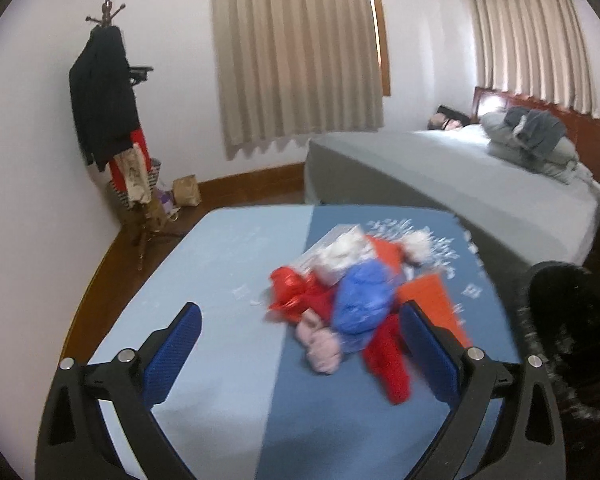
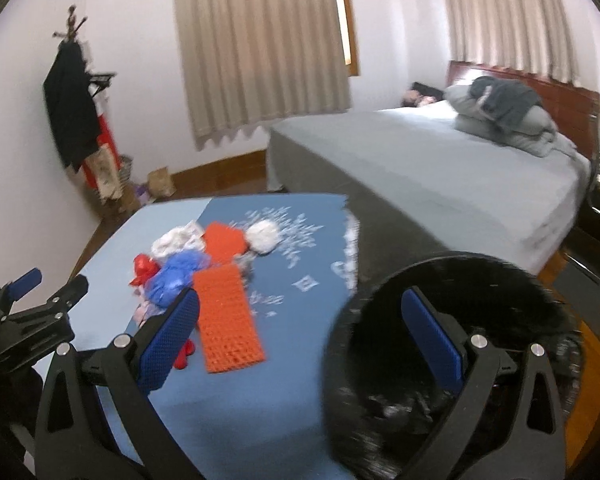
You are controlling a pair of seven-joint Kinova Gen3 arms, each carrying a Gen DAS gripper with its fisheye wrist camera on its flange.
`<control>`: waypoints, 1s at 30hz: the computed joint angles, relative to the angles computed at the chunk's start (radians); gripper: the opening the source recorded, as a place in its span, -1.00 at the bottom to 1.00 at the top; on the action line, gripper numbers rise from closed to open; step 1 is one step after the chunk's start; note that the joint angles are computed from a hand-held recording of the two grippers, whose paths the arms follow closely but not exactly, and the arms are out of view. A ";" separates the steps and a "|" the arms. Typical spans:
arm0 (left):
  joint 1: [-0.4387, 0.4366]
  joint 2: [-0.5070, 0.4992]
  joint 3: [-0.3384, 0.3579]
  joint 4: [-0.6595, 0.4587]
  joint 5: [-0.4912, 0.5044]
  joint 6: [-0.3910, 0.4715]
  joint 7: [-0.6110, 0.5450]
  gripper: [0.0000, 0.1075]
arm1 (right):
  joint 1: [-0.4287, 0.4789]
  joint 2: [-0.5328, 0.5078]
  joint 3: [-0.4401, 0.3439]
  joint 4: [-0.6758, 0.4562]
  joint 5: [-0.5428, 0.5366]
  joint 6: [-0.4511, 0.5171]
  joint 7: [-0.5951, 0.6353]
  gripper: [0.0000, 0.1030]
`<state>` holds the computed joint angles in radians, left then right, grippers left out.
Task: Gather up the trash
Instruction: 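Grasp the orange foam net with the right tool while the left tool grasps the pink sock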
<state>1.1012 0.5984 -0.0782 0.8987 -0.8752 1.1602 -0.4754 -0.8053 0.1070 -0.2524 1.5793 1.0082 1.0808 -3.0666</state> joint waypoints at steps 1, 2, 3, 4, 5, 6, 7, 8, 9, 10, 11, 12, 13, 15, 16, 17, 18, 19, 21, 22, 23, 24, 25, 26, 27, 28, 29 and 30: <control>-0.010 -0.006 0.001 0.020 0.006 -0.014 0.005 0.80 | 0.010 0.021 0.004 -0.009 -0.009 -0.032 0.019 0.91; -0.018 -0.011 0.000 0.039 0.007 -0.028 0.013 0.80 | 0.014 0.034 0.010 -0.020 -0.020 -0.047 0.033 0.90; -0.023 -0.009 -0.002 0.049 0.007 -0.031 0.021 0.80 | 0.019 0.044 0.018 -0.022 -0.033 -0.072 0.045 0.90; -0.033 -0.009 -0.001 0.058 0.008 -0.041 0.026 0.80 | 0.026 0.057 0.027 -0.026 -0.046 -0.104 0.055 0.90; -0.039 -0.009 -0.002 0.070 0.008 -0.051 0.037 0.80 | 0.020 0.070 0.043 -0.028 -0.052 -0.125 0.060 0.90; -0.044 -0.007 -0.002 0.077 0.007 -0.059 0.045 0.80 | 0.027 0.090 0.044 -0.042 -0.065 -0.135 0.080 0.90; -0.049 -0.004 -0.001 0.082 0.009 -0.062 0.048 0.80 | 0.025 0.104 0.055 -0.049 -0.075 -0.146 0.095 0.86; -0.056 -0.001 0.001 0.087 0.012 -0.066 0.049 0.80 | 0.024 0.119 0.066 -0.055 -0.082 -0.160 0.107 0.83; -0.061 -0.001 0.002 0.093 0.015 -0.072 0.051 0.80 | 0.022 0.136 0.076 -0.064 -0.094 -0.168 0.124 0.77; -0.069 0.007 0.005 0.089 0.021 -0.072 0.047 0.79 | 0.023 0.151 0.086 -0.074 -0.113 -0.175 0.146 0.68; -0.076 0.013 0.007 0.087 0.029 -0.074 0.043 0.76 | 0.023 0.163 0.097 -0.081 -0.126 -0.185 0.163 0.62; -0.080 0.012 0.007 0.093 0.033 -0.080 0.042 0.75 | 0.028 0.177 0.105 -0.091 -0.150 -0.198 0.187 0.56; -0.088 0.018 0.009 0.091 0.042 -0.080 0.037 0.73 | 0.027 0.187 0.117 -0.092 -0.161 -0.210 0.199 0.53; -0.101 0.023 0.013 0.087 0.064 -0.084 0.026 0.68 | 0.030 0.211 0.132 -0.106 -0.199 -0.224 0.239 0.46; -0.105 0.022 0.012 0.093 0.070 -0.092 0.027 0.66 | 0.034 0.220 0.139 -0.111 -0.220 -0.234 0.260 0.41; -0.108 0.024 0.012 0.096 0.076 -0.098 0.026 0.65 | 0.035 0.227 0.147 -0.112 -0.237 -0.243 0.275 0.38; -0.111 0.026 0.012 0.096 0.083 -0.099 0.023 0.65 | 0.038 0.236 0.151 -0.118 -0.261 -0.243 0.299 0.31; -0.116 0.029 0.013 0.094 0.091 -0.100 0.017 0.65 | 0.038 0.242 0.159 -0.119 -0.274 -0.251 0.311 0.27; -0.123 0.036 0.015 0.087 0.105 -0.101 0.004 0.64 | 0.044 0.255 0.168 -0.121 -0.310 -0.265 0.346 0.19; -0.125 0.039 0.015 0.082 0.112 -0.101 -0.001 0.64 | 0.045 0.260 0.174 -0.122 -0.323 -0.274 0.358 0.14; -0.127 0.040 0.014 0.084 0.118 -0.107 -0.003 0.64 | 0.055 0.263 0.173 -0.120 -0.346 -0.288 0.381 0.10; -0.129 0.042 0.014 0.081 0.124 -0.110 -0.008 0.64 | 0.063 0.265 0.173 -0.121 -0.370 -0.301 0.403 0.01; -0.132 0.043 0.015 0.081 0.133 -0.116 -0.012 0.64 | 0.076 0.266 0.168 -0.120 -0.401 -0.321 0.433 -0.09; -0.134 0.045 0.016 0.078 0.140 -0.118 -0.016 0.64 | 0.085 0.265 0.168 -0.116 -0.424 -0.339 0.455 -0.14; -0.134 0.045 0.014 0.080 0.144 -0.123 -0.017 0.64 | 0.093 0.261 0.168 -0.109 -0.446 -0.363 0.478 -0.29; -0.136 0.046 0.015 0.080 0.151 -0.128 -0.019 0.63 | 0.097 0.259 0.169 -0.107 -0.464 -0.376 0.497 -0.41; -0.138 0.049 0.015 0.078 0.157 -0.132 -0.022 0.63 | 0.097 0.257 0.173 -0.103 -0.478 -0.386 0.510 -0.44; -0.137 0.051 0.014 0.074 0.161 -0.133 -0.024 0.62 | 0.094 0.253 0.180 -0.097 -0.484 -0.396 0.515 -0.55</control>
